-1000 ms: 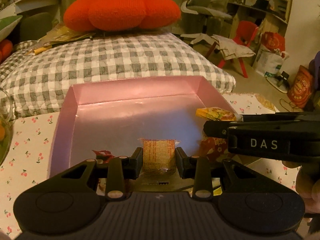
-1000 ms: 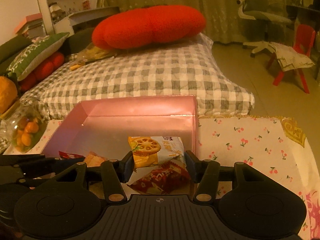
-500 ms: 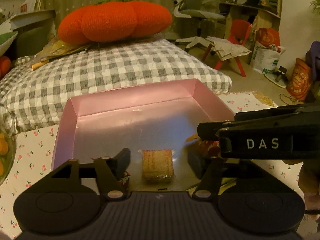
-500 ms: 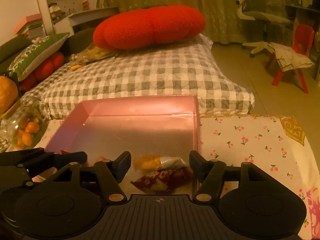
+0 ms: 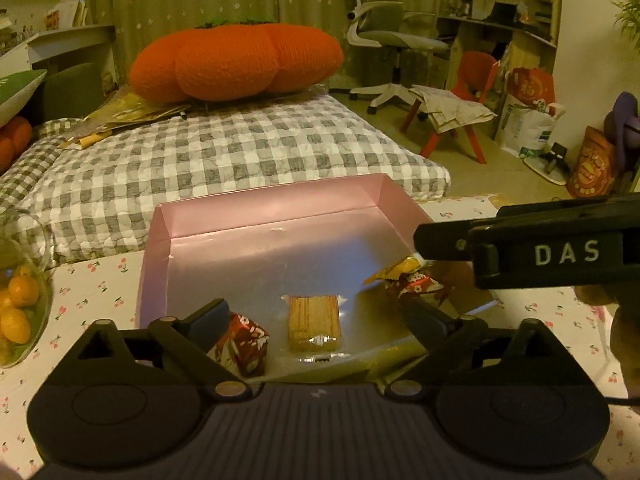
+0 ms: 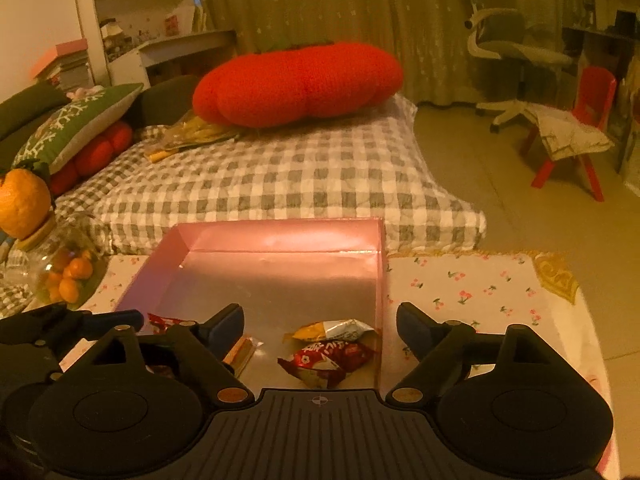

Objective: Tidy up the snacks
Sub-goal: 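Withdraw both tools from the box back over the remaining snacks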

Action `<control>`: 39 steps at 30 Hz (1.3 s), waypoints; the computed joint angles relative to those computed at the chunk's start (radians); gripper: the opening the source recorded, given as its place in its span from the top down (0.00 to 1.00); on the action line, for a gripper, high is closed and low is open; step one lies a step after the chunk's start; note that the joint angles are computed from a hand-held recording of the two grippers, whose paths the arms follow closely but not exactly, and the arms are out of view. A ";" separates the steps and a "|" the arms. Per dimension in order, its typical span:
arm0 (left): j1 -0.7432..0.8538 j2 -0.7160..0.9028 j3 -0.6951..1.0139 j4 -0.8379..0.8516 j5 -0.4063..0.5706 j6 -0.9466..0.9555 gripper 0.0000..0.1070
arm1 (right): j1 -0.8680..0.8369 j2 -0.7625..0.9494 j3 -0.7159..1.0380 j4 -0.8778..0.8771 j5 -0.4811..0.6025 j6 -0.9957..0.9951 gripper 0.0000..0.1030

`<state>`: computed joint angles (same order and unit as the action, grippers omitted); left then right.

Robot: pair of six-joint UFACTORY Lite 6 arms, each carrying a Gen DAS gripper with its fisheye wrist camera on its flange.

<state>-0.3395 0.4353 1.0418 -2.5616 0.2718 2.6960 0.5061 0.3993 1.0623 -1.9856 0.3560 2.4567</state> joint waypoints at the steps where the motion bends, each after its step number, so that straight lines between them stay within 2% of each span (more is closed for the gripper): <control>1: 0.002 -0.018 -0.015 0.003 -0.003 -0.004 0.09 | 0.009 -0.017 -0.010 0.026 0.007 -0.029 0.14; 11: 0.030 -0.181 -0.180 0.133 0.010 -0.116 0.04 | 0.112 -0.179 -0.125 0.197 0.054 -0.190 0.09; 17: 0.061 -0.265 -0.268 0.247 0.015 -0.211 0.04 | 0.189 -0.225 -0.165 0.311 0.106 -0.263 0.08; 25: 0.117 -0.381 -0.391 0.341 0.021 -0.245 0.04 | 0.306 -0.274 -0.221 0.390 0.160 -0.304 0.06; 31: 0.206 -0.455 -0.464 0.530 0.055 -0.385 0.04 | 0.387 -0.299 -0.265 0.386 0.197 -0.240 0.04; 39: 0.334 -0.462 -0.514 0.612 0.118 -0.431 0.04 | 0.468 -0.293 -0.344 0.298 0.244 -0.115 0.04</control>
<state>-0.0052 -0.0266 0.5281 -1.9493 0.3896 2.2647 0.9741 0.1062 0.7183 -1.6873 0.5997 2.3418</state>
